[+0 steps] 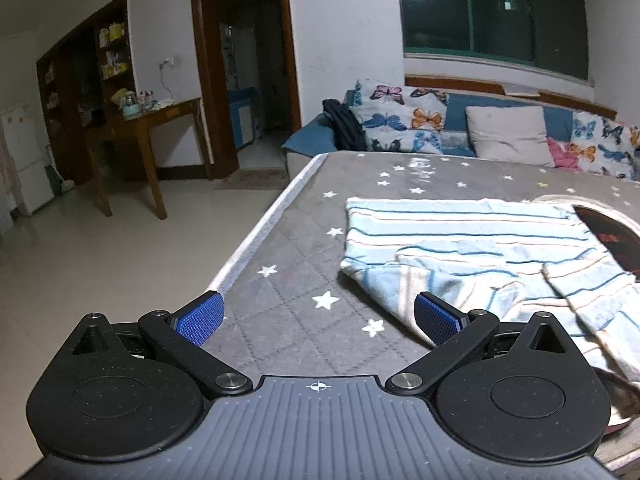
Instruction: Fold clothes
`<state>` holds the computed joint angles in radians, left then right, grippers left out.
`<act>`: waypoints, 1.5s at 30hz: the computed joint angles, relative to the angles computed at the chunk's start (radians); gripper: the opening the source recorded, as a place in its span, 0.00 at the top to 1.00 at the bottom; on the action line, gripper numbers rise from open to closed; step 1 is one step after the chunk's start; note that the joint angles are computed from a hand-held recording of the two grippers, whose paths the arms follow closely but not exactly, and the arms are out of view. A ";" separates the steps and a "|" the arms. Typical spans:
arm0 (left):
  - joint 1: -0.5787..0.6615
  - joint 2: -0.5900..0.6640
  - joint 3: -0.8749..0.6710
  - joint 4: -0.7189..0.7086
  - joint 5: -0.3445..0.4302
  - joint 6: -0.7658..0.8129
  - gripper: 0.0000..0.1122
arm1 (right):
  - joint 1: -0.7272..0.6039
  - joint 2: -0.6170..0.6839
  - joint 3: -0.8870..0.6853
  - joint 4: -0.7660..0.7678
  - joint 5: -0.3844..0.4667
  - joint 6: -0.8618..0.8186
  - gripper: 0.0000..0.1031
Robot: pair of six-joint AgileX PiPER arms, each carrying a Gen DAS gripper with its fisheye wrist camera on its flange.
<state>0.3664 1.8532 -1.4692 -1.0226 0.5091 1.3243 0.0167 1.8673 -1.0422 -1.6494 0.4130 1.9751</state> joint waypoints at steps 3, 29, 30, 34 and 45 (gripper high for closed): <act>-0.004 -0.004 0.007 -0.004 0.000 0.019 0.08 | -0.001 0.000 0.000 0.000 0.000 0.000 0.00; -0.068 0.016 -0.012 0.056 -0.022 -0.032 0.08 | -0.001 -0.001 0.000 -0.001 -0.001 0.000 0.00; -0.068 0.016 -0.010 0.055 -0.022 -0.029 0.08 | -0.001 -0.001 0.000 -0.001 -0.001 0.000 0.00; -0.074 0.019 -0.013 0.074 -0.024 -0.043 0.08 | 0.000 0.000 0.000 0.000 0.000 0.000 0.00; -0.058 0.033 -0.026 0.020 -0.024 0.006 0.08 | -0.002 -0.001 0.000 -0.001 -0.001 0.000 0.00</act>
